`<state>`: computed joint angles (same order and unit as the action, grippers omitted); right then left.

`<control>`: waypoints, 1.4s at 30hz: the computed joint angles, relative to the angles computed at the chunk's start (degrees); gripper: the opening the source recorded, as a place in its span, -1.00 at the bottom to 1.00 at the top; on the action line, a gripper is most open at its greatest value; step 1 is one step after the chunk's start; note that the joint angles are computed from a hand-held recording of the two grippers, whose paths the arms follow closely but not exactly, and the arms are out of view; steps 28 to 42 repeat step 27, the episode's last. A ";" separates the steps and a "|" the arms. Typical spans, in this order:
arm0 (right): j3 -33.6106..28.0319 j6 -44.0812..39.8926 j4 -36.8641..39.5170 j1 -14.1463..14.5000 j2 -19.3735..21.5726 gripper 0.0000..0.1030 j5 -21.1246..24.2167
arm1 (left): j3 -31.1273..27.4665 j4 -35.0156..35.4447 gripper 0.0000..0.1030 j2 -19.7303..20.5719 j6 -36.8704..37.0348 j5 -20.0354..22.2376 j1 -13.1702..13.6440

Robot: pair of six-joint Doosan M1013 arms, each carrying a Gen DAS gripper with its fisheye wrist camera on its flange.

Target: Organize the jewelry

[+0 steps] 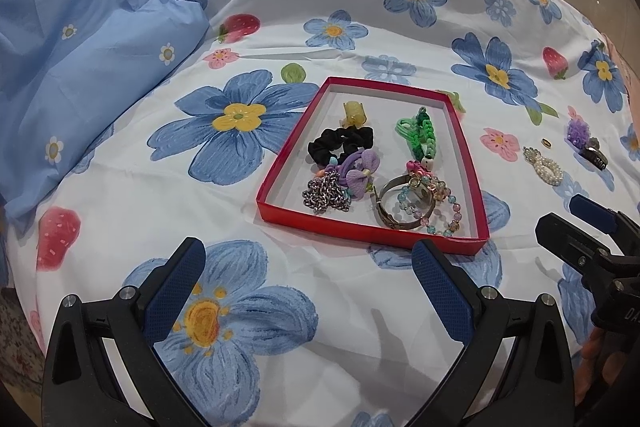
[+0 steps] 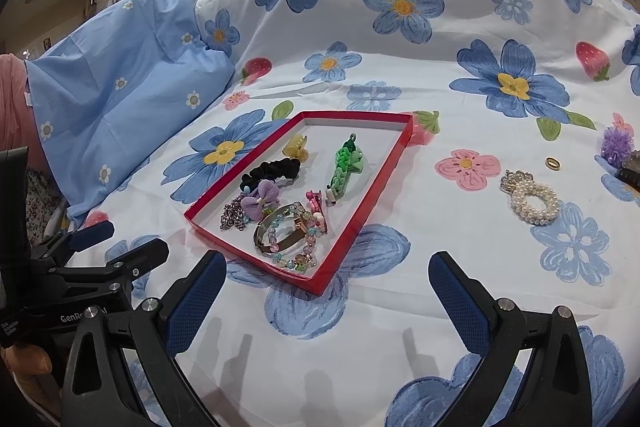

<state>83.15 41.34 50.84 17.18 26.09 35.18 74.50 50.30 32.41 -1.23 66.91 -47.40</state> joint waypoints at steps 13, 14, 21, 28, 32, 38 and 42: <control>-0.24 -0.09 -0.07 -0.53 0.13 0.99 0.41 | -0.63 -0.05 1.00 0.47 1.37 -0.06 0.15; -0.25 -0.10 -0.08 -0.50 0.16 0.99 0.40 | -0.75 -0.12 1.00 0.54 1.50 -0.03 0.20; -0.50 0.69 -0.59 -0.54 0.36 0.99 0.69 | -1.01 -0.02 1.00 0.62 2.74 -0.72 0.44; -0.80 3.13 -1.88 -1.53 0.74 0.99 -0.04 | -1.65 -0.63 1.00 0.89 4.42 -1.51 0.77; -0.80 3.13 -1.88 -1.53 0.74 0.99 -0.04 | -1.65 -0.63 1.00 0.89 4.42 -1.51 0.77; -0.80 3.13 -1.88 -1.53 0.74 0.99 -0.04 | -1.65 -0.63 1.00 0.89 4.42 -1.51 0.77; -0.80 3.13 -1.88 -1.53 0.74 0.99 -0.04 | -1.65 -0.63 1.00 0.89 4.42 -1.51 0.77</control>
